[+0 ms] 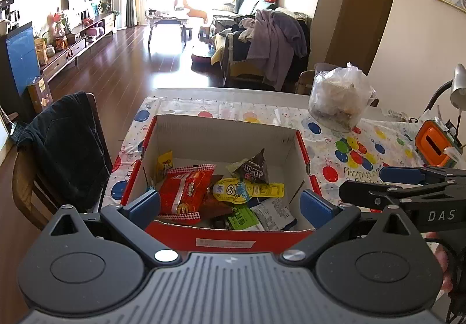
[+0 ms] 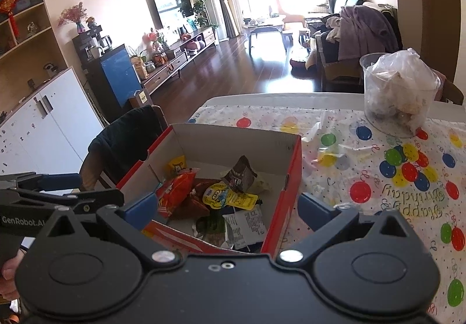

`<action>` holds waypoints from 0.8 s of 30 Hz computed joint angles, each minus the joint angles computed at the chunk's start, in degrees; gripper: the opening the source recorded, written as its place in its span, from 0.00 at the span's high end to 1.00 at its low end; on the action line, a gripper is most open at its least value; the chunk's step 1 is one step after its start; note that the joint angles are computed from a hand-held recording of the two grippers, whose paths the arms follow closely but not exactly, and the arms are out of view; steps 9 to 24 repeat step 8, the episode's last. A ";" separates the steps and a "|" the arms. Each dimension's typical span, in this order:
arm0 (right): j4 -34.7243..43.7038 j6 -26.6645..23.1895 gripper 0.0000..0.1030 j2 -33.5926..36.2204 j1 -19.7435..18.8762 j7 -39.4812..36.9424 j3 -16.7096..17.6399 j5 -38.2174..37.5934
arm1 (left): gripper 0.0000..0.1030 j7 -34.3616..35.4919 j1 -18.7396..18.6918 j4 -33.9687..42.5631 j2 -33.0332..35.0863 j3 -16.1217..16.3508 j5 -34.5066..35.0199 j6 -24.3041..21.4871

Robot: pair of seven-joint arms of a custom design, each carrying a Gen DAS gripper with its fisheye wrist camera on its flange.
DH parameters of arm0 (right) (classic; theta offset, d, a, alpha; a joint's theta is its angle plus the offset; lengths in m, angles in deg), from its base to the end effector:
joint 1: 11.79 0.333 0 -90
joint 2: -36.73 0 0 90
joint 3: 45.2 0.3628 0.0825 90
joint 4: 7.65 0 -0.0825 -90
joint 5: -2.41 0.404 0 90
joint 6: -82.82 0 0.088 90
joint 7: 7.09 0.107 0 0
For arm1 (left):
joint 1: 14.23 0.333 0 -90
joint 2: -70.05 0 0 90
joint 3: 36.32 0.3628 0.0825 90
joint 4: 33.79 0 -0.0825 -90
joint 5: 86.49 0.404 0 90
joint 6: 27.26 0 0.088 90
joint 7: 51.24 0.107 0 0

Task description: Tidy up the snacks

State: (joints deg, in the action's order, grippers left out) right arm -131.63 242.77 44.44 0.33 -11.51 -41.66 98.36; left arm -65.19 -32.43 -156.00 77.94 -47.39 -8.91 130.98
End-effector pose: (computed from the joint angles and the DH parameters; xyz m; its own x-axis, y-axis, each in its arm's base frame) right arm 0.5723 0.1122 0.3836 0.4853 -0.8377 -0.2503 -0.6309 -0.1374 -0.7636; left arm 0.5051 -0.3267 0.4084 0.0792 -0.9896 0.1198 -0.6625 -0.1421 -0.7355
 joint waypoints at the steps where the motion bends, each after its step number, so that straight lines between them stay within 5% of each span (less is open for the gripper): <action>1: -0.10 0.07 0.00 -0.07 0.00 0.08 0.01 0.06 | 0.00 0.23 0.01 -0.01 0.03 -0.02 -0.29 -0.07; 24: -0.27 0.52 0.00 0.11 -0.56 1.00 -0.45 -0.30 | 0.00 1.20 -0.38 0.72 0.86 -0.12 -2.05 -0.83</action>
